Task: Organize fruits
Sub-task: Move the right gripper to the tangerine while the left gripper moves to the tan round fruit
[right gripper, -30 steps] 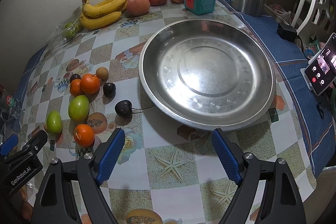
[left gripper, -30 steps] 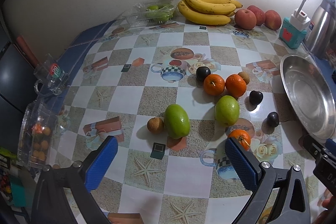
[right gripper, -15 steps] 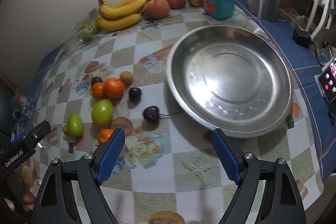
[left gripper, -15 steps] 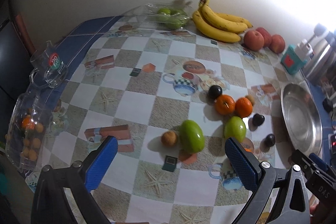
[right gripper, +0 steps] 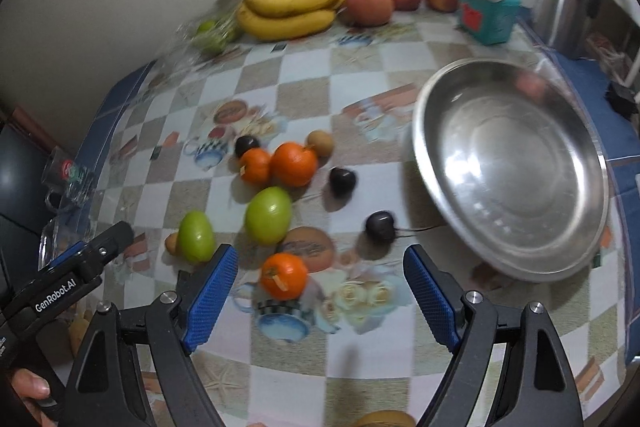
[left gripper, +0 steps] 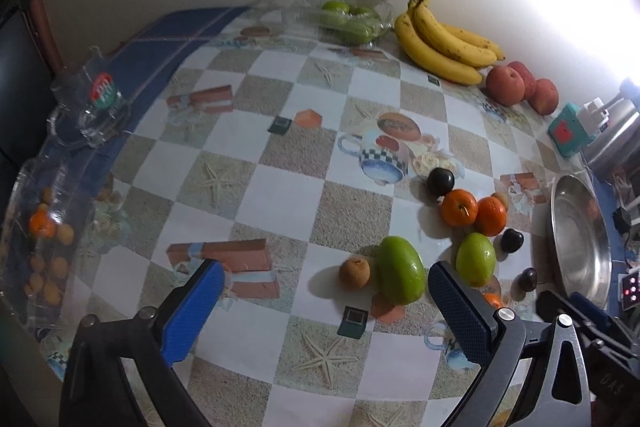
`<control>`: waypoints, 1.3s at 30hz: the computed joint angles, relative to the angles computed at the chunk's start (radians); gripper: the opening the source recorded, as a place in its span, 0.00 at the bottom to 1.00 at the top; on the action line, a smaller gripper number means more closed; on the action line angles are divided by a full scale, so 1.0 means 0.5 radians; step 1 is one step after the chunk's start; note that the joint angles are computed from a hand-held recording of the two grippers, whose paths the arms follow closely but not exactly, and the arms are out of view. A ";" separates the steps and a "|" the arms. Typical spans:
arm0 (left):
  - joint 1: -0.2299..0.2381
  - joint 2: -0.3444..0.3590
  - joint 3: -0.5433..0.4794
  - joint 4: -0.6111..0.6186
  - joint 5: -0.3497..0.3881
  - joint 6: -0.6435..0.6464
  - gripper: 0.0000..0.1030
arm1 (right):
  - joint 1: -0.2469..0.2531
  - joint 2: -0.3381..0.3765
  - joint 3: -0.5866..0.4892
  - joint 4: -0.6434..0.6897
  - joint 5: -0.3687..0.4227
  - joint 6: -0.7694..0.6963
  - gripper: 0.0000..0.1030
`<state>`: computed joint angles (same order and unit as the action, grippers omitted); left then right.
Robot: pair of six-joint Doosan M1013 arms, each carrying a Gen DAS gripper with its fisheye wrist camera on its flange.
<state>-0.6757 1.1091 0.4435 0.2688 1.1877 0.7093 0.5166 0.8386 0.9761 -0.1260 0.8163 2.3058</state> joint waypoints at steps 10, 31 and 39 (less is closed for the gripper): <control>0.034 0.034 -0.009 -0.118 0.064 0.007 0.89 | -0.010 0.108 -0.131 0.258 0.086 -0.187 0.83; 0.091 0.058 0.006 -0.515 -0.090 0.087 0.48 | -0.005 0.198 -0.242 0.335 0.215 -0.308 0.74; 0.100 0.089 -0.041 -0.595 -0.105 0.109 0.38 | -0.004 0.215 -0.266 0.328 0.245 -0.320 0.61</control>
<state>-0.6258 1.1536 0.4231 -0.0288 1.1354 0.7636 0.5145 0.9460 0.8432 0.0379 0.9387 2.1457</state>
